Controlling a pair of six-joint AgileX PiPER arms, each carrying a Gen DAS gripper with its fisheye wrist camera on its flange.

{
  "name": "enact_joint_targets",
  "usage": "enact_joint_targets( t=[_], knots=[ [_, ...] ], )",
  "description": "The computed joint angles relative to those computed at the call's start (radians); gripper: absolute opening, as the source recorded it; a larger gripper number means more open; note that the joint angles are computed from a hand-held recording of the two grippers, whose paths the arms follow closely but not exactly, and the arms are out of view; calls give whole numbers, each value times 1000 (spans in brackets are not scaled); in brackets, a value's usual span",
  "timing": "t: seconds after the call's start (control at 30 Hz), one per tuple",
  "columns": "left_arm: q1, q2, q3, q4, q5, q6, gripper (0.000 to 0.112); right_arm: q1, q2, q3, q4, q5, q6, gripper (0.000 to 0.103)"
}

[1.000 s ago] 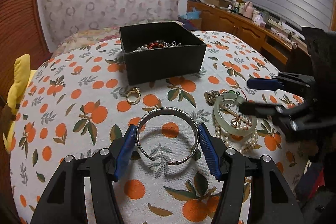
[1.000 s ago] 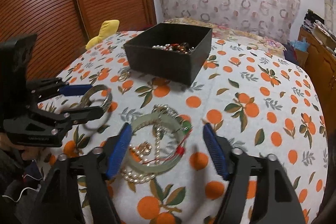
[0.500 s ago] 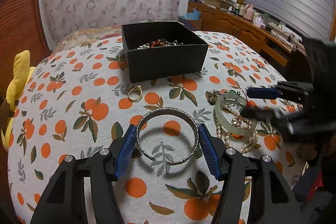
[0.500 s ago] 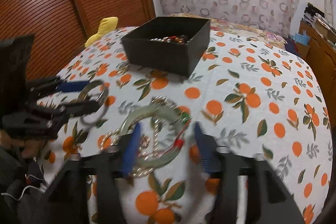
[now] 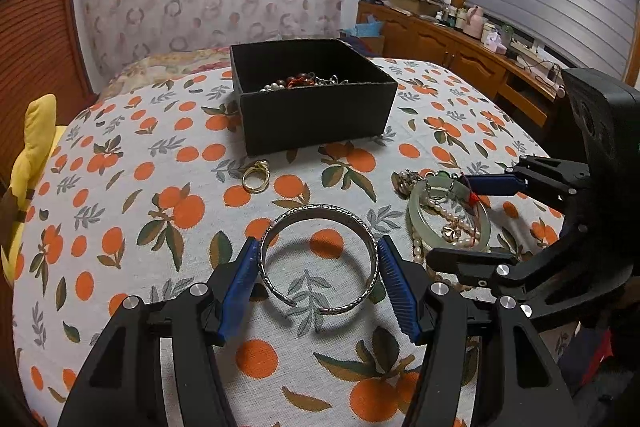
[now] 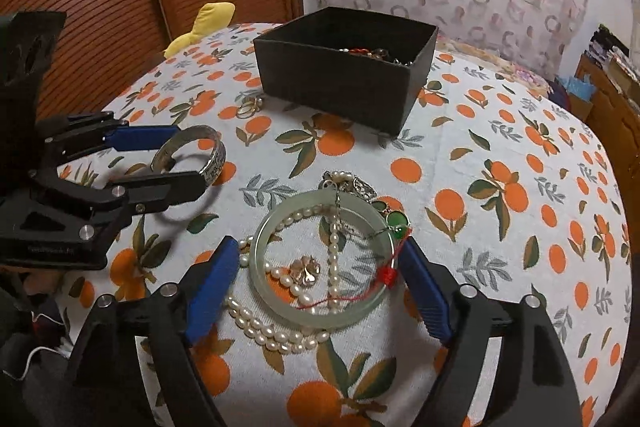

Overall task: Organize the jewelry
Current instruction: 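Close the left tool on the silver bangle while the right tool grasps the jade bangle, then lift and carry both bangles over the black box with both tools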

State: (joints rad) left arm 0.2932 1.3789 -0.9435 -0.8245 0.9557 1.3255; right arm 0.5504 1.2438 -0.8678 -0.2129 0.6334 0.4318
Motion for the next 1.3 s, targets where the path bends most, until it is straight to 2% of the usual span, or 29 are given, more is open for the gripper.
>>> enact_joint_targets(
  t=[0.03,0.07,0.3,0.43,0.73,1.03,1.3],
  knots=[
    [0,0,0,-1,0,0,57,-4,-2,1,8,-5,-11,81],
    [2,-1,0,-2,2,1,57,-17,-8,6,44,-14,-51,75],
    [10,-1,-4,-15,11,2,57,-26,-52,17,75,-8,-82,74],
    [12,-2,-9,-20,13,1,57,-11,-110,-7,45,23,-61,74],
    [5,-7,-27,-34,16,-15,57,-16,-133,-93,-18,73,-58,74],
    [-42,11,-91,-35,-9,-60,57,-143,-41,-148,102,-1,-228,74],
    [-88,82,-204,-2,-32,-129,57,-280,133,-318,296,-29,-458,75]
  ],
)
